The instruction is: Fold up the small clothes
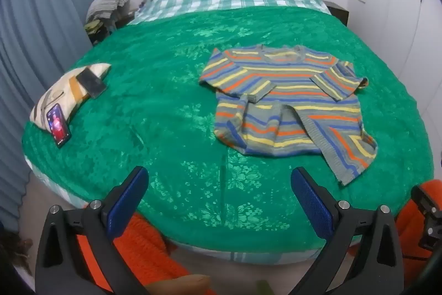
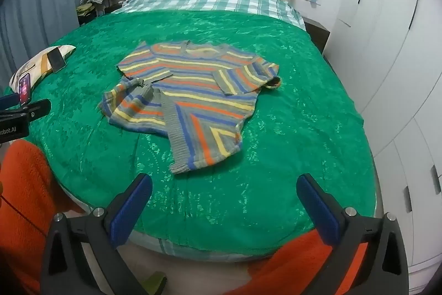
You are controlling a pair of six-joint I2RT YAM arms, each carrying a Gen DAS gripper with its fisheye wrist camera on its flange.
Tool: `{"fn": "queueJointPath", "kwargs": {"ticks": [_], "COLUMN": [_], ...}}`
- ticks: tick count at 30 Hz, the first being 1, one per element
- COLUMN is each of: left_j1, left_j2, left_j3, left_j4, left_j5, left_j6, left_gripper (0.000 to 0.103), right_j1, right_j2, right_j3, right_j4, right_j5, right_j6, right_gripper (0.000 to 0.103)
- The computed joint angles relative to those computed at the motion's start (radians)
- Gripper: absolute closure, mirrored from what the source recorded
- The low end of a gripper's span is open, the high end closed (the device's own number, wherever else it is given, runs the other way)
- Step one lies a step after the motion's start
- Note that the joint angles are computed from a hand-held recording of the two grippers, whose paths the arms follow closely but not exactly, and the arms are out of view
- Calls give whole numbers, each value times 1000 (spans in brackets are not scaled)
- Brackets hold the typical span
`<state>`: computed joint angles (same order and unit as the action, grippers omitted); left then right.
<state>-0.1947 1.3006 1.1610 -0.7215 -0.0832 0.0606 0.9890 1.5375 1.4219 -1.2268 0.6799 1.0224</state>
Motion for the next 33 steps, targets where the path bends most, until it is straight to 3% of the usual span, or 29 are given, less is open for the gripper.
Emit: {"fn": "queueJointPath", "kwargs": {"ticks": [33], "left_j1": [-23], "left_j2": [6], "left_j3": [-3], "left_j4": [-17], "left_j5": [-14], "left_j6": [6], "left_gripper": [0], "right_j1": [-10], "right_j2": [-1], "right_j3": [-19], "right_j4": [36], "right_j5": [-47], "right_j6": [-15], "right_gripper": [0]}}
